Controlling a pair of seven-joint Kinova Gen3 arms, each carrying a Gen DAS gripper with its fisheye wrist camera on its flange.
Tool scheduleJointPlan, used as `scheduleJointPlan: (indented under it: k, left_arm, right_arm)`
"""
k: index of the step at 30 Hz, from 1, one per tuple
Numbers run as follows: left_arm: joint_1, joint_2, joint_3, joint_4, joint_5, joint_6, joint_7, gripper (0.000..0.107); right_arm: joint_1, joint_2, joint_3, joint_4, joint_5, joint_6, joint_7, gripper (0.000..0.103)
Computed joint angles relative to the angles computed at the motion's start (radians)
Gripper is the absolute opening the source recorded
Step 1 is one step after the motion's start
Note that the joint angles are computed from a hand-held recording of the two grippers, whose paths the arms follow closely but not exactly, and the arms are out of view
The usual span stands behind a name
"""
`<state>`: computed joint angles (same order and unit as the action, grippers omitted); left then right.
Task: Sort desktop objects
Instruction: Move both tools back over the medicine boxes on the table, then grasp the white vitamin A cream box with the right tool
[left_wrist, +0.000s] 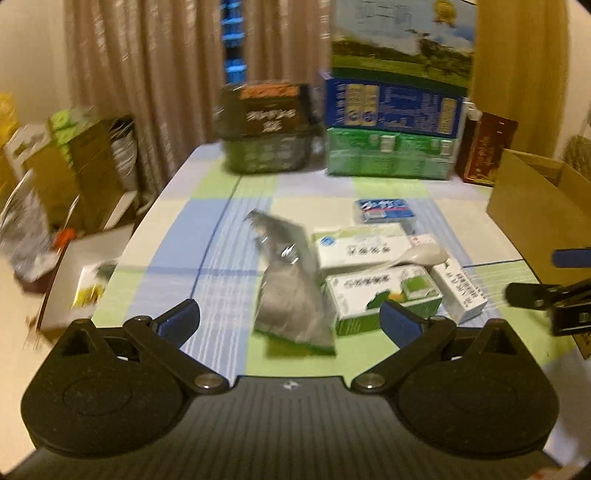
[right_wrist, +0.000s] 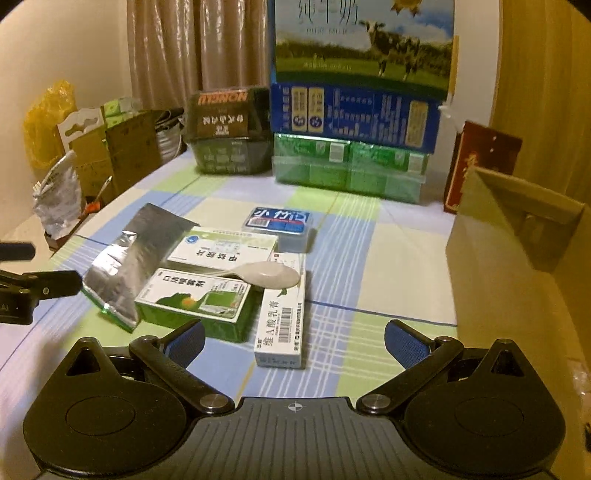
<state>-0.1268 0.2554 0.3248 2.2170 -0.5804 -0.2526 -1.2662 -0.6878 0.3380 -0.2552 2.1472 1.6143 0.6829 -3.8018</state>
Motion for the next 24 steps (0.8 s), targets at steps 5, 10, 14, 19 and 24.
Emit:
scheduleJointPlan:
  k: [5,10,14,19,24]
  left_arm:
    - [-0.057,0.078,0.109,-0.068,-0.101,0.041,0.02,0.102]
    - [-0.052,0.121,0.142,-0.102,-0.073,0.072,-0.048,0.101]
    - [-0.059,0.159,0.175,-0.127,-0.032,0.087,-0.095,0.101]
    - [-0.103,0.197,0.242,-0.138,-0.021,0.094,-0.171,0.101]
    - [-0.155,0.249,0.319,-0.161,-0.033,0.118,-0.261,0.101]
  right_arm:
    - [0.068,0.043,0.015,-0.029,0.021,-0.087,0.044,0.095]
    - [0.148,0.064,0.021,-0.043,0.046,-0.207,0.06,0.081]
    - [0.171,0.082,0.015,-0.059,0.031,-0.238,0.116,0.077]
    - [0.197,0.094,0.008,-0.067,0.029,-0.277,0.136,0.068]
    - [0.186,0.094,0.032,-0.08,-0.063,-0.303,0.212,0.036]
